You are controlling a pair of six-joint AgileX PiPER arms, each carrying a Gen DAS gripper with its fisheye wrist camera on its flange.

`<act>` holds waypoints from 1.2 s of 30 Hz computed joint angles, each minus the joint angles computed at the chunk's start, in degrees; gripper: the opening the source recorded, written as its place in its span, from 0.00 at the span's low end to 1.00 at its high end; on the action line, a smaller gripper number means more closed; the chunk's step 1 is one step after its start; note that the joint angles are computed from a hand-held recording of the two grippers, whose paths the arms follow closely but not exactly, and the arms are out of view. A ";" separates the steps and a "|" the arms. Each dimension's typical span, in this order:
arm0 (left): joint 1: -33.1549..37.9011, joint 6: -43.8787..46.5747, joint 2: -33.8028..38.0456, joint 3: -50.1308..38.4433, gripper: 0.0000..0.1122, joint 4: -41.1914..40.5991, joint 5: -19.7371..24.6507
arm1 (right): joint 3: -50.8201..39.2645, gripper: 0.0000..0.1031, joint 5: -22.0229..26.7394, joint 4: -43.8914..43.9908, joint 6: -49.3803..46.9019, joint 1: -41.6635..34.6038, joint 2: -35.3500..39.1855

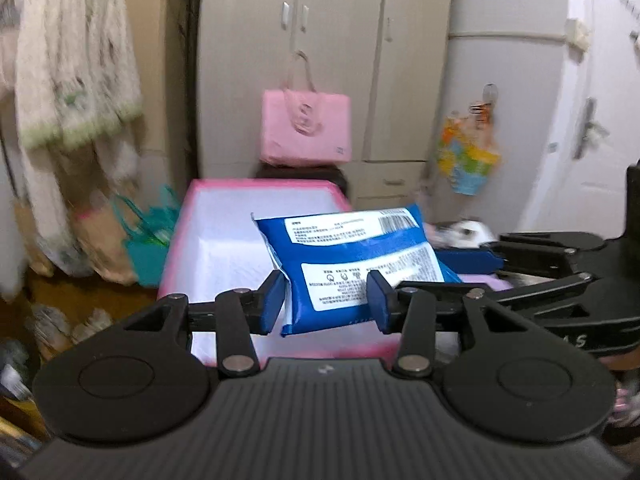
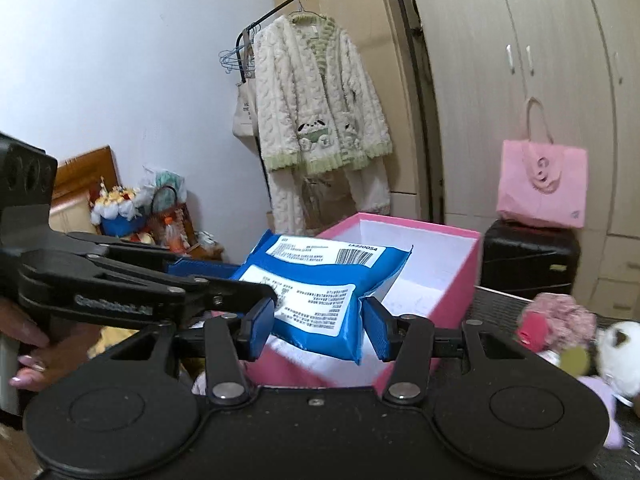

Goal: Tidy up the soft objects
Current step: 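Lift the blue pack into the pink box and open both grippers, then move the left gripper to the white mesh puff while the right gripper reaches the orange sponge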

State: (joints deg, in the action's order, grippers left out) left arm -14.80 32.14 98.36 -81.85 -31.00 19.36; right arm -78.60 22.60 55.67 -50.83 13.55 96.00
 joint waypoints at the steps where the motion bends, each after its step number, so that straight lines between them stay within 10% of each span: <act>1: -0.61 -3.54 0.93 -0.65 0.38 4.84 -1.77 | -2.46 0.29 0.18 -1.07 1.23 -0.17 2.36; 10: 0.23 -13.80 15.62 -20.95 0.38 16.07 11.75 | -21.04 0.27 9.10 -20.04 23.15 -1.03 16.09; 16: 2.12 -18.89 25.72 -37.29 0.39 17.09 28.62 | -28.99 0.31 14.17 -36.43 36.82 1.89 21.52; 36: -1.43 -11.05 5.23 -13.80 0.52 17.68 17.81 | -14.05 0.39 12.05 -28.35 24.62 -1.25 4.37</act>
